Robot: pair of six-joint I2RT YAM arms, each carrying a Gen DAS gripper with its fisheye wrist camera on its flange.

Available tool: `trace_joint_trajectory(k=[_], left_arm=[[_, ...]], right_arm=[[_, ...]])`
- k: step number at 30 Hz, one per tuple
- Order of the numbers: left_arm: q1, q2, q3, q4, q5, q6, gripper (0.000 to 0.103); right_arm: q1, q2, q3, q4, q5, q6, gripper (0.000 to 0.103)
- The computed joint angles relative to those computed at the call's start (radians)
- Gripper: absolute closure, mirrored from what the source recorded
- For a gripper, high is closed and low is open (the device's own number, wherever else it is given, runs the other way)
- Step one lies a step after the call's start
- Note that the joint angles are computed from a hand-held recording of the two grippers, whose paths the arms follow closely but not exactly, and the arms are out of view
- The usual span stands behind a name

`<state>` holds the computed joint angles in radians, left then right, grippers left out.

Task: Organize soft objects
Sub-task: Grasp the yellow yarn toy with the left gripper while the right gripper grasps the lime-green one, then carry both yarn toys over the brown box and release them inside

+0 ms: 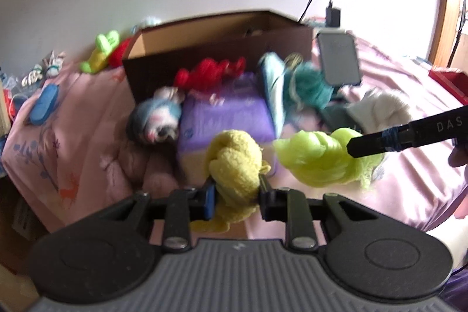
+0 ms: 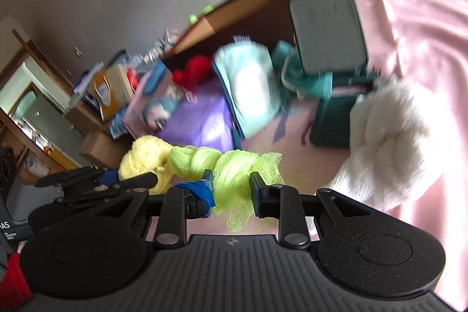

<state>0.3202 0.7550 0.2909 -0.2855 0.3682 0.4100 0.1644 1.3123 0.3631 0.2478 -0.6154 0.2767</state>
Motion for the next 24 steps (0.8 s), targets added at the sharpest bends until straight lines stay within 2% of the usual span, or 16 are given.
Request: trace_joint_trajectory(k=[4, 9, 17, 24], left_arm=[[0.002, -0.007, 0.073, -0.046, 0.060, -0.013, 0.076], [-0.021, 0.100, 0.209, -0.018, 0.080, -0.046, 0.076], [-0.070, 0.310, 0.440, 0.059, 0.033, -0.119, 0.076], [-0.087, 0.531, 0.639, 0.111, -0.002, -0.162, 0.075]], right_arm=[[-0.052, -0.087, 0.047, -0.058, -0.029, -0.013, 0.095], [-0.080, -0.079, 0.186, -0.088, -0.045, -0.008, 0.095], [-0.041, 0.050, 0.420, -0.106, 0.039, 0.007, 0.095], [-0.005, 0.228, 0.650, -0.160, 0.121, 0.049, 0.095]])
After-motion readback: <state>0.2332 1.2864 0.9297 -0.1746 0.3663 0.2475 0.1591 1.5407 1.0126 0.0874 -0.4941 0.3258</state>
